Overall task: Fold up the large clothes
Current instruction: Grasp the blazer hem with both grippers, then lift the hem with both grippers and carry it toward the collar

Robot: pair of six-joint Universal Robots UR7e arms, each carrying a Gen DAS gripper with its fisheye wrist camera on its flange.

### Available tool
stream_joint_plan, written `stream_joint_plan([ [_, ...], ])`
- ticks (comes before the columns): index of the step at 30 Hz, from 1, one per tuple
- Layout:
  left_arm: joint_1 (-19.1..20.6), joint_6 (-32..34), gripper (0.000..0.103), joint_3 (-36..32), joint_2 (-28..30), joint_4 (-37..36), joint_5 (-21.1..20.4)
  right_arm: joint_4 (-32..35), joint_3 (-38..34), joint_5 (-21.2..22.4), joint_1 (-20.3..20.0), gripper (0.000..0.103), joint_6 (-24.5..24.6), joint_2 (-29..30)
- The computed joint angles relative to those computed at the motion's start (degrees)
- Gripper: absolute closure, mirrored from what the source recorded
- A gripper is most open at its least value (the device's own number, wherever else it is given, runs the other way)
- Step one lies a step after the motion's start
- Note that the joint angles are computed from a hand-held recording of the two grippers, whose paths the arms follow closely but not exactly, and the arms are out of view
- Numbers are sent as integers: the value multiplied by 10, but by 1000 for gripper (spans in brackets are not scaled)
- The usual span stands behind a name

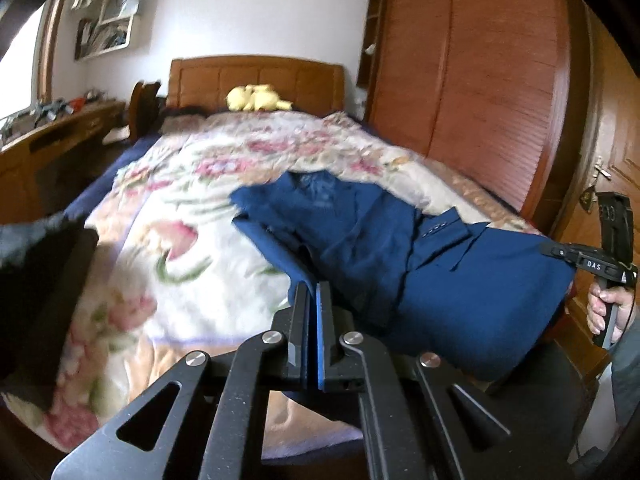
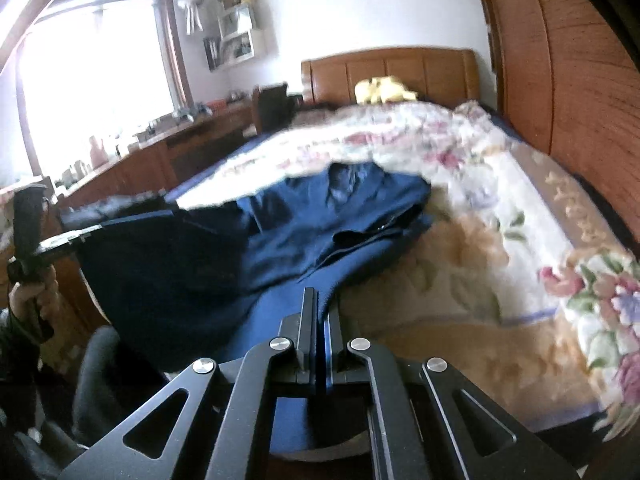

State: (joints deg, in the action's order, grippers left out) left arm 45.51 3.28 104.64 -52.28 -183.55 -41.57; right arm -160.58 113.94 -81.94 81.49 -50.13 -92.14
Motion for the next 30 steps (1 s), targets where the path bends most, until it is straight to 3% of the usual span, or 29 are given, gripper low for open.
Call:
stream_joint_plan([
  [12,-65,72,100,-18,-26,-25,5,25,47,96,-22,101,-37,-124],
  [22,-87,135,100,-103,-11,-19,-1,37,74,171,-50,101,-69,-214],
  [25,-71,133,100,-150,10,9,-2,15,55,158,-44,101,-64,-180],
  [30,-15,134,100,-322,102,127,5,-48,-26,54,7,101,-20,-45],
])
